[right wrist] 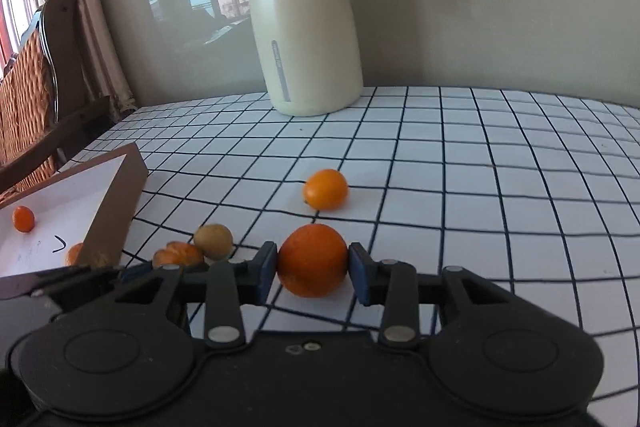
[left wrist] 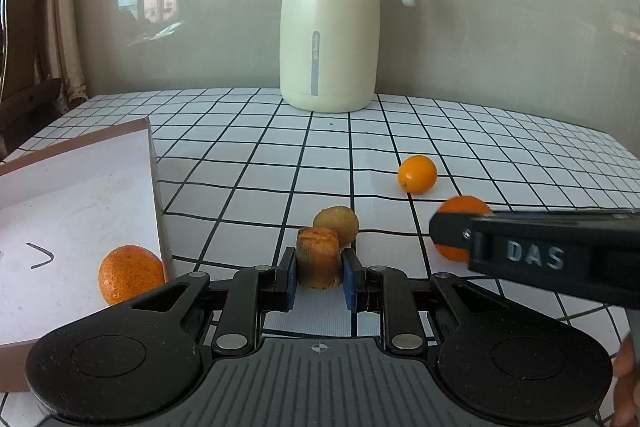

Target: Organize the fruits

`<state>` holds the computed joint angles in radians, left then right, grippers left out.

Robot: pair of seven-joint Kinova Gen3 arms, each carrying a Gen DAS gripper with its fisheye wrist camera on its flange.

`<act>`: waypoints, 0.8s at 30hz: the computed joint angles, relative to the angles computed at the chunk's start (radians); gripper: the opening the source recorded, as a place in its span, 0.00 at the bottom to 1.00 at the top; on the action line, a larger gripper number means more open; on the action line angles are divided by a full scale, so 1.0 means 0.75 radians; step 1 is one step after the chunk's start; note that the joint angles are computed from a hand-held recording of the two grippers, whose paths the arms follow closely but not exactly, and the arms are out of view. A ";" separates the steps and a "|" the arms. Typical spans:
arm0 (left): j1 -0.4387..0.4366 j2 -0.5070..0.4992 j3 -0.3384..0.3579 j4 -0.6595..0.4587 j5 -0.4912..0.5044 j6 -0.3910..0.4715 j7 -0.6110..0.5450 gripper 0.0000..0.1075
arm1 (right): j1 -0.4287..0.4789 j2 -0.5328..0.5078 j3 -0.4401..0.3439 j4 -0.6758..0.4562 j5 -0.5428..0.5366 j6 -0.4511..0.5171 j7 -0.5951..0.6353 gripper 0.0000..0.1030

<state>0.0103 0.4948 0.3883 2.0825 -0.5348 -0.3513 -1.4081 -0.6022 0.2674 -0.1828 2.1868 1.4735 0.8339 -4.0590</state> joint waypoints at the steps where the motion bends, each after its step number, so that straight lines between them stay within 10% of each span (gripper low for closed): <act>1: 0.006 0.000 -0.005 -0.002 0.006 0.000 -0.002 0.22 | 0.002 0.002 0.002 0.003 0.012 -0.002 -0.017 0.31; 24: -0.098 -0.036 0.044 0.072 -0.143 -0.079 0.089 0.21 | -0.110 -0.008 -0.056 0.048 -0.071 0.180 -0.051 0.29</act>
